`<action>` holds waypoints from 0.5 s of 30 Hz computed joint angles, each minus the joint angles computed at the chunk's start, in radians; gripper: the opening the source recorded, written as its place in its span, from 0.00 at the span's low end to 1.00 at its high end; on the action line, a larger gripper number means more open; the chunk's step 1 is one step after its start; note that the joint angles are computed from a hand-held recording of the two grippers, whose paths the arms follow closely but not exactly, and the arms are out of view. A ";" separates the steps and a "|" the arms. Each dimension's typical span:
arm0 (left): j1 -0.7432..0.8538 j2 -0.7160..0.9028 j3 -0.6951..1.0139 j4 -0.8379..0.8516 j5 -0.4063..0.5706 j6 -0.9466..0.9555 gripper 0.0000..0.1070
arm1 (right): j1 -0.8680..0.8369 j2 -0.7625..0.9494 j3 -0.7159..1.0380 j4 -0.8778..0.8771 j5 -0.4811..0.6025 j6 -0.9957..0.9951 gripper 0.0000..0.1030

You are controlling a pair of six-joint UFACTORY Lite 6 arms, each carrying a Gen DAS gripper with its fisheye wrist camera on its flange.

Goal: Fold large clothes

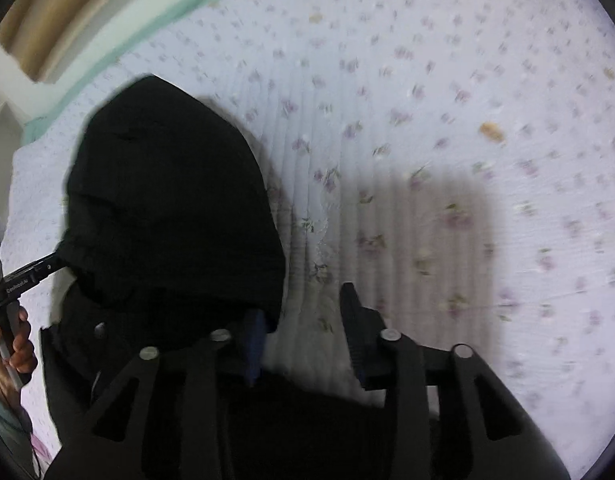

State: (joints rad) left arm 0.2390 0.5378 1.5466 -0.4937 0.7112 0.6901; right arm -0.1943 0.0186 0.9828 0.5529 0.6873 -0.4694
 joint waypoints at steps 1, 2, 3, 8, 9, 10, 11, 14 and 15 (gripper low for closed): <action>0.019 -0.047 -0.035 -0.013 0.008 0.036 0.47 | -0.021 -0.024 -0.002 0.022 0.029 -0.034 0.40; 0.039 -0.093 -0.065 -0.025 0.017 0.070 0.47 | -0.050 -0.063 0.002 0.039 0.077 -0.068 0.40; 0.055 -0.127 -0.079 -0.042 0.028 0.095 0.47 | -0.065 -0.087 0.011 0.048 0.106 -0.082 0.42; 0.024 -0.103 0.120 -0.158 0.136 0.075 0.47 | -0.013 -0.061 0.172 0.113 0.139 -0.045 0.55; 0.000 -0.075 0.166 -0.171 0.144 0.061 0.48 | 0.026 -0.037 0.206 0.096 0.119 -0.013 0.55; -0.025 -0.043 0.207 -0.180 0.149 0.050 0.49 | 0.078 0.015 0.254 0.060 0.088 0.032 0.55; -0.055 0.009 0.257 -0.177 0.152 0.037 0.51 | 0.109 0.053 0.278 0.049 0.069 0.046 0.55; -0.122 0.147 0.324 -0.079 0.141 -0.065 0.51 | 0.170 0.186 0.315 0.026 0.033 0.037 0.54; -0.127 0.178 0.301 -0.056 0.122 -0.075 0.51 | 0.200 0.235 0.311 -0.024 0.002 0.066 0.51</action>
State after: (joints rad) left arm 0.1120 0.7154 1.8480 -0.5492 0.8328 0.6156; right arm 0.0060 0.2533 1.2941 0.5285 0.6890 -0.4037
